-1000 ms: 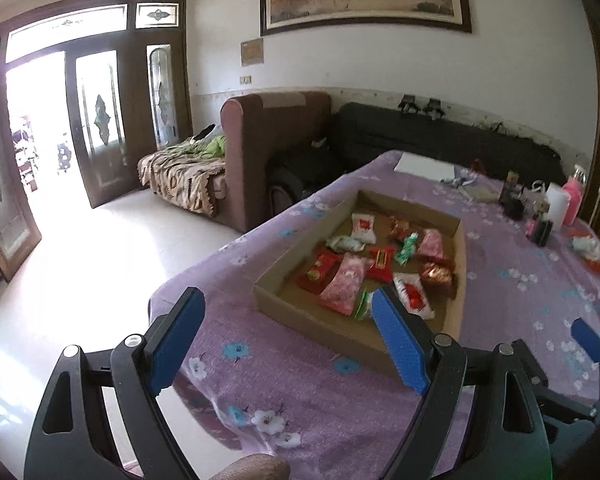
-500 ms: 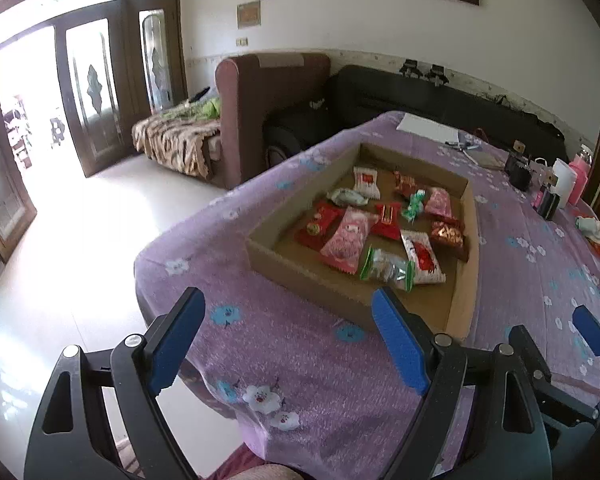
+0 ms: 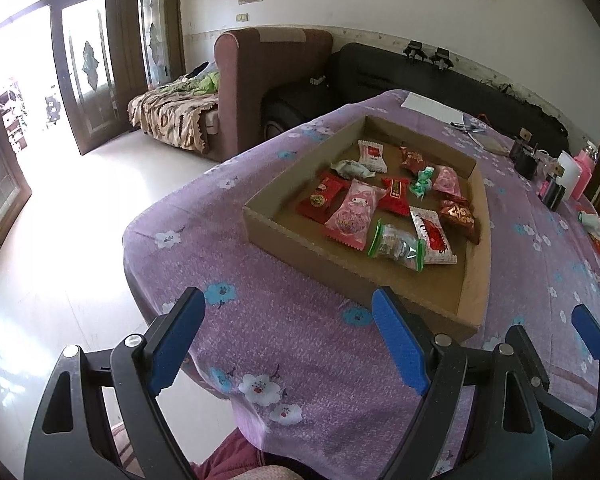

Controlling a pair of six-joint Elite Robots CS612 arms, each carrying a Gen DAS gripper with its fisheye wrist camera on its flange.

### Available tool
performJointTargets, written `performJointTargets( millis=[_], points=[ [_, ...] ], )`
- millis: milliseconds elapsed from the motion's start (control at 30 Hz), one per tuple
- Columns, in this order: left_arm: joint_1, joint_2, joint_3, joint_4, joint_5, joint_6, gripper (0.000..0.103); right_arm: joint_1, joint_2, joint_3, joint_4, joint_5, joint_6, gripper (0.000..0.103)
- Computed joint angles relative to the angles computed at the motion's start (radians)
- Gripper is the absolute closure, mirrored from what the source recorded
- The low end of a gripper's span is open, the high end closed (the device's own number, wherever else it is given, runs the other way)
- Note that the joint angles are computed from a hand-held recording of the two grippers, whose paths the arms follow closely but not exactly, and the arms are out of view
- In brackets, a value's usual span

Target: Organize snacks

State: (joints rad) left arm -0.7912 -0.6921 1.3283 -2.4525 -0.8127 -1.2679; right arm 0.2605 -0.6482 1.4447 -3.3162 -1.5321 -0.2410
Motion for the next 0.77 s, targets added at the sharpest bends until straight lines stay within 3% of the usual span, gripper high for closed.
performJointTargets(
  millis=[767],
  points=[
    [0.004, 0.0, -0.005, 0.046, -0.023, -0.041, 0.016, 0.0, 0.003, 0.002, 0.006, 0.006, 0.002, 0.018]
  ],
)
